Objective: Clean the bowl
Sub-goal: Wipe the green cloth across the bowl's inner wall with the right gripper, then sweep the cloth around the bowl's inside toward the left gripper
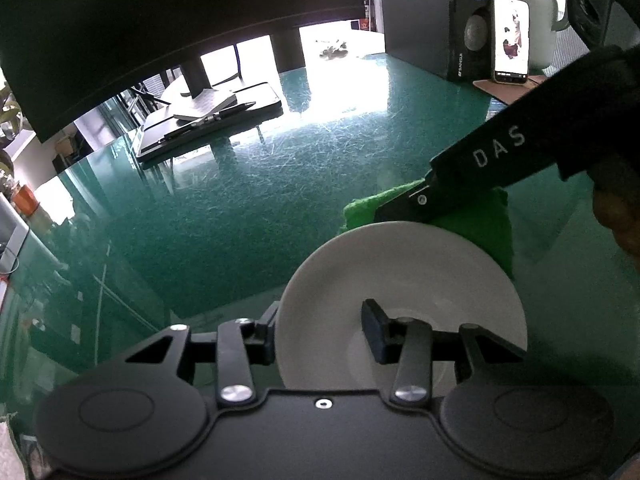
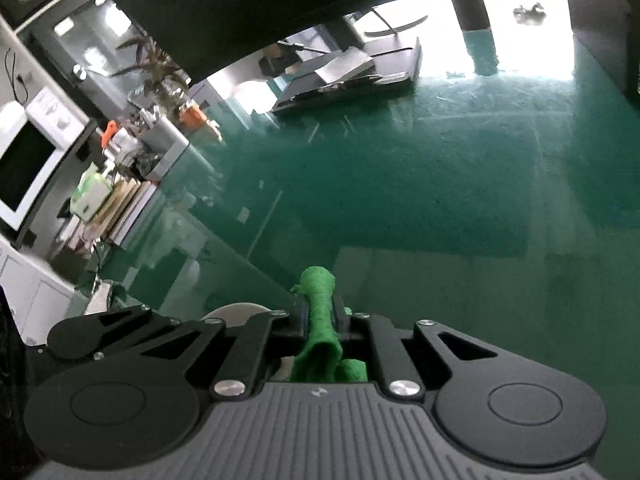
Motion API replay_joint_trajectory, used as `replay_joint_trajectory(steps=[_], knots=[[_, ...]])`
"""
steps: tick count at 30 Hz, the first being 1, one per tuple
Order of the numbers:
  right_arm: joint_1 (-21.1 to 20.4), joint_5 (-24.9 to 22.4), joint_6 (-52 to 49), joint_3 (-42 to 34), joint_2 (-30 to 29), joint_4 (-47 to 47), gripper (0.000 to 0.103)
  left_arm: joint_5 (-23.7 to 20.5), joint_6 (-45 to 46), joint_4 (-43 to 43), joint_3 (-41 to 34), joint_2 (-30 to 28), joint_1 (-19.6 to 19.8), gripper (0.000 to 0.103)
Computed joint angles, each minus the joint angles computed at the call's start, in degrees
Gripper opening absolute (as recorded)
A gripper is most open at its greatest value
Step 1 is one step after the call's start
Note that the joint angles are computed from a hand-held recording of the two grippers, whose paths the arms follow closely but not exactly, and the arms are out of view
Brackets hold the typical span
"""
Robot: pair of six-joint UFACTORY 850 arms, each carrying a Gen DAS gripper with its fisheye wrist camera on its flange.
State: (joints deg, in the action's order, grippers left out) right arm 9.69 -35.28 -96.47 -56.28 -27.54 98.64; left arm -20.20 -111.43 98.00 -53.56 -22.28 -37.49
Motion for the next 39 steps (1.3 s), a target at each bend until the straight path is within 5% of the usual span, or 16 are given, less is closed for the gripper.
replay_joint_trajectory(steps=[5,20,26,39], knots=[[0.66,-5.73,0.37,-1.23,-1.37,2.05,0.011,0.07,0.52,-0.31,-0.03,0.01,0.01,0.043],[-3.15,-12.32,0.08,0.34,-1.19,1.24,0.011,-0.03,0.89,-0.5,-0.29,-0.23,0.08,0.043],[-1.02,-12.42,-1.6,-1.45,-2.65,1.92,0.011,-0.05,1.06,-0.84,-0.23,-0.19,0.03,0.043],[-4.14,-13.99,-3.67,2.28,0.12,-2.65,0.011,-0.67,1.86,-1.38,-0.36,-0.28,-0.22,0.043]])
